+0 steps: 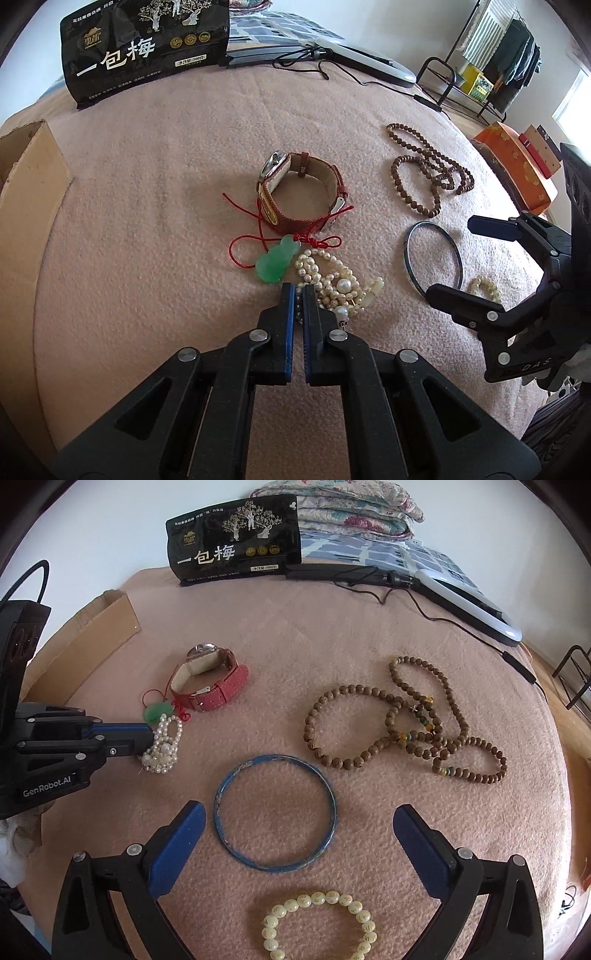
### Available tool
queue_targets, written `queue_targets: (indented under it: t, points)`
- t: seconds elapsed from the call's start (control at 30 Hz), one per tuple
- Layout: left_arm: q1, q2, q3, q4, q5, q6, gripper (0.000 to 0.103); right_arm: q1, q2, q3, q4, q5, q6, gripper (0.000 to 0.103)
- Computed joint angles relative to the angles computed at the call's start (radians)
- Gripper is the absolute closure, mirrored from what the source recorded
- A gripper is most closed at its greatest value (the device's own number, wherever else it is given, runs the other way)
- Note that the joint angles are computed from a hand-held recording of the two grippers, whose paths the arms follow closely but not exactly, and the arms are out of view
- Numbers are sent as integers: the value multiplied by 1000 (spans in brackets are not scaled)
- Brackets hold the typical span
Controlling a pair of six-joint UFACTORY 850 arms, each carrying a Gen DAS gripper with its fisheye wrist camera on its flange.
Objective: Organize jewelry
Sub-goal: 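Close right tool on the blue bangle rim while left tool holds the pearl necklace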
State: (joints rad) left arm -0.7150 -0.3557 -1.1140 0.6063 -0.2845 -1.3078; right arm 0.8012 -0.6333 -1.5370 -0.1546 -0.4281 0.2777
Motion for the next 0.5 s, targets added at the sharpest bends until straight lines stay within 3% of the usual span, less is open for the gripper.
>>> queue_targets:
  t: [0.3,0.43,0.5]
  points:
    - [1,5,6,3,8,-10,102,8,-23,-15,-45,-17,20,2]
    - [-3,22,14,57,2,-63,102,3,-16,-13,-8,-18,-4,24]
    - [-2,37,21,89,7,-99,102,-1,-9,-11,13,-17,-14,28]
